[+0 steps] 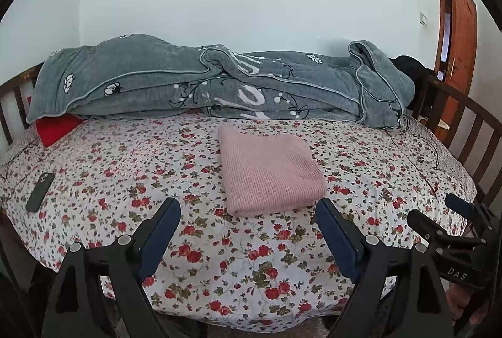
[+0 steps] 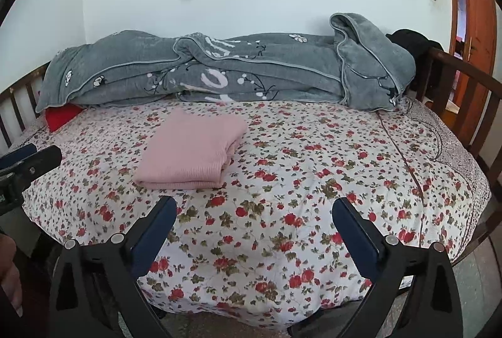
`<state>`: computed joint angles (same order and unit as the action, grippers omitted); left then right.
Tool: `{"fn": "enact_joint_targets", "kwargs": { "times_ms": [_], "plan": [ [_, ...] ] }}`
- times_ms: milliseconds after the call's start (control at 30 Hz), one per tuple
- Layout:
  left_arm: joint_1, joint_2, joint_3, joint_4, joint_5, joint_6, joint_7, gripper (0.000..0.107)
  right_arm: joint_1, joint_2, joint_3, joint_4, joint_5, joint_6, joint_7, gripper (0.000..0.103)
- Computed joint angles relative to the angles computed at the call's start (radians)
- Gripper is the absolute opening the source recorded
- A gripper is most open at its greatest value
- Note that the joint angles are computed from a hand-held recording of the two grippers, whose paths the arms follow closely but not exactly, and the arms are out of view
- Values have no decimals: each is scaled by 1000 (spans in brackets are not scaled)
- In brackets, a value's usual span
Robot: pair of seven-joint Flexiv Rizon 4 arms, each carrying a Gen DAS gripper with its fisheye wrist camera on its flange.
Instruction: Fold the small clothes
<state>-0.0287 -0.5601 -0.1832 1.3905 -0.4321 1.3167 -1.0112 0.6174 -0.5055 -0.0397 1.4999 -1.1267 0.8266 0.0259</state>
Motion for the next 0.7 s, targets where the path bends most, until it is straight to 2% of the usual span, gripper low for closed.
{"fn": "enact_joint_targets", "kwargs": {
  "times_ms": [267,700],
  "plan": [
    [-6,1,12,4,9,-4,-28,88,10,9,2,-1,-16,-27,4,98],
    [5,11,-8,17,-2,22,-8,88,6,26,9,6,-43,-36,31,98]
  ]
}}
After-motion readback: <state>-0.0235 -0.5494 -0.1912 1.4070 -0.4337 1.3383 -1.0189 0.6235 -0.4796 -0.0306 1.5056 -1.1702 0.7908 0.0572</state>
